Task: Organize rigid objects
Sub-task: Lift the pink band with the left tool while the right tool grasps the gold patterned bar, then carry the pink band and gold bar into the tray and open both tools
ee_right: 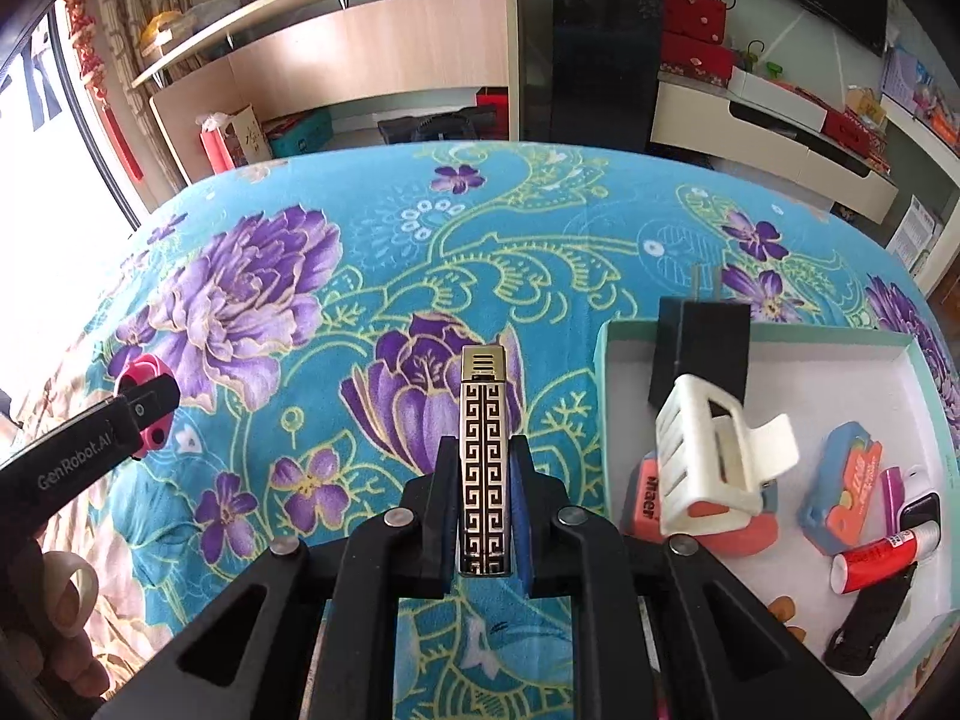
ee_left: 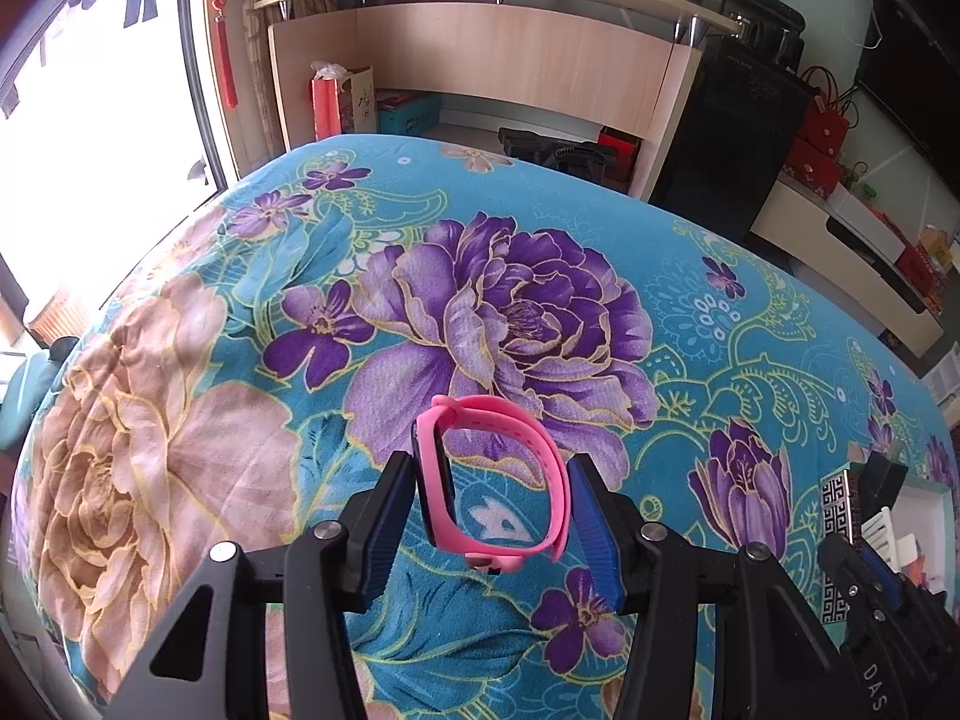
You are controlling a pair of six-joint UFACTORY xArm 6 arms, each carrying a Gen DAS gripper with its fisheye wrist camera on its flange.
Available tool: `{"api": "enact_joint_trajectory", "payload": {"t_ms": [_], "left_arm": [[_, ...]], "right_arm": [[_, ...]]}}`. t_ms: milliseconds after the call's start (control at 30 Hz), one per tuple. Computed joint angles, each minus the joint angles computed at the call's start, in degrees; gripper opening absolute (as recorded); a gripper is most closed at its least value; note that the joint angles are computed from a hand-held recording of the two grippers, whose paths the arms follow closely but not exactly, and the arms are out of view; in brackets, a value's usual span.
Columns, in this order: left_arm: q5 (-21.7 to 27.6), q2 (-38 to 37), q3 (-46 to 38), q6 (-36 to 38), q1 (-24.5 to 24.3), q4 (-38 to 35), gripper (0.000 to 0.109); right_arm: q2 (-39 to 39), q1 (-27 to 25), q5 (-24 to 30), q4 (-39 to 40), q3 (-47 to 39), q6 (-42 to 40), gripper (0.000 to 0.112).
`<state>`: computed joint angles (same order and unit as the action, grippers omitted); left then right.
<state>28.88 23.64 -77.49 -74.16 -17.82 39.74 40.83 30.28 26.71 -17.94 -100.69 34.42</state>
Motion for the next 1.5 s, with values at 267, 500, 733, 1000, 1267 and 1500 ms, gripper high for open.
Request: {"api": "enact_joint_trajectory", "payload": {"t_ms": [267, 500, 733, 1000, 1267, 1500], "left_arm": [[-2.49, -1.68, -0.96, -0.49, -1.97, 3.72, 0.055], [-5.10, 2.32, -7.01, 8.78, -5.89, -1.85, 0.055], [-4.74, 7.25, -14.57, 18.30, -10.74, -6.87, 0.055], [-3.70, 14.66, -24.41, 31.04, -16.19, -14.41, 0.055], [-0.24, 19.68, -31.01, 37.86, -18.66, -19.28, 0.055], [0.93, 20.93, -32.41, 39.13, -19.03, -20.18, 0.056]], "right_arm": [[-7.68, -2.52, -3.99, -6.21, 8.29, 7.60, 0.015], [-12.93, -6.54, -1.97, -13.60, 14.63, 16.29, 0.015], [-16.68, -10.71, -1.95, -15.57, 20.24, 20.93, 0.015], [-19.73, -14.06, -3.54, -16.37, 25.07, 22.98, 0.016], [-20.37, -15.39, -4.92, -14.42, 26.93, 21.58, 0.016], [-19.42, -15.14, -4.10, -12.00, 26.24, 19.20, 0.016]]}}
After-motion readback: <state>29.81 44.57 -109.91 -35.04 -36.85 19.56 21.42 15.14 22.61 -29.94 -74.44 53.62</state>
